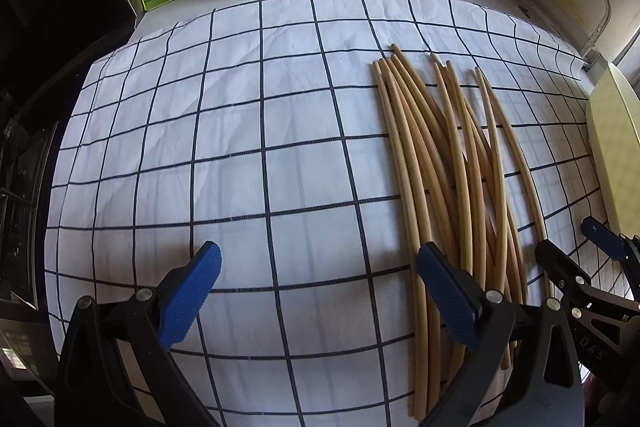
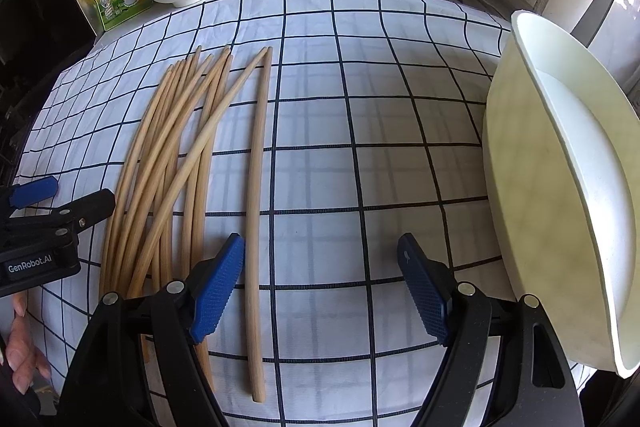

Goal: Organize utensils
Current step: 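Lower the left gripper onto one wooden chopstick while the right gripper grasps another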

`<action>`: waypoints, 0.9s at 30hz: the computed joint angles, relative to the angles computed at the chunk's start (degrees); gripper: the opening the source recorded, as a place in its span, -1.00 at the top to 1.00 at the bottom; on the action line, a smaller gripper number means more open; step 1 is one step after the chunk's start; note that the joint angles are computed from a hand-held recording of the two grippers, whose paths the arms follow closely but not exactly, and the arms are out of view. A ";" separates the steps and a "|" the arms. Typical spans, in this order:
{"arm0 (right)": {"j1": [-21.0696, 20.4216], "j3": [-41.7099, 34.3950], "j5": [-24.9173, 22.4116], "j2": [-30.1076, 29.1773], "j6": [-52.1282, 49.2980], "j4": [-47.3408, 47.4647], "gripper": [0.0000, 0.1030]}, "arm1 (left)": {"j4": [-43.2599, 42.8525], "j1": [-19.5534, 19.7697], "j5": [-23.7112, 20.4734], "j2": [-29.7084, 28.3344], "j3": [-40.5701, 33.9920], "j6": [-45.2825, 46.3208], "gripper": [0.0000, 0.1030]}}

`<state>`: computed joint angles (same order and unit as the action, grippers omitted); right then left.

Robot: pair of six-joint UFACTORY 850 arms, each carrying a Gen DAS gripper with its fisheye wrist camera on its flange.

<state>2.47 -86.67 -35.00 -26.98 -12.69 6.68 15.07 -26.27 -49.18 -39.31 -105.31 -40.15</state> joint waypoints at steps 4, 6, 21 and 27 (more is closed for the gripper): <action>0.17 -0.23 0.18 -0.21 -0.06 -0.01 -0.46 | -1.27 0.11 0.05 0.52 0.71 -0.32 -0.88; 0.09 -0.03 0.24 -0.09 -0.32 0.12 -0.46 | -0.78 0.04 -0.30 0.54 0.71 -0.54 -0.90; -0.22 0.56 0.20 0.48 -0.93 0.13 -0.46 | 0.96 -0.80 -3.13 -0.76 -0.97 -2.00 -0.89; 0.19 1.68 2.92 0.93 -0.89 -0.07 -0.45 | -0.57 -0.41 0.36 0.13 0.26 0.23 -0.41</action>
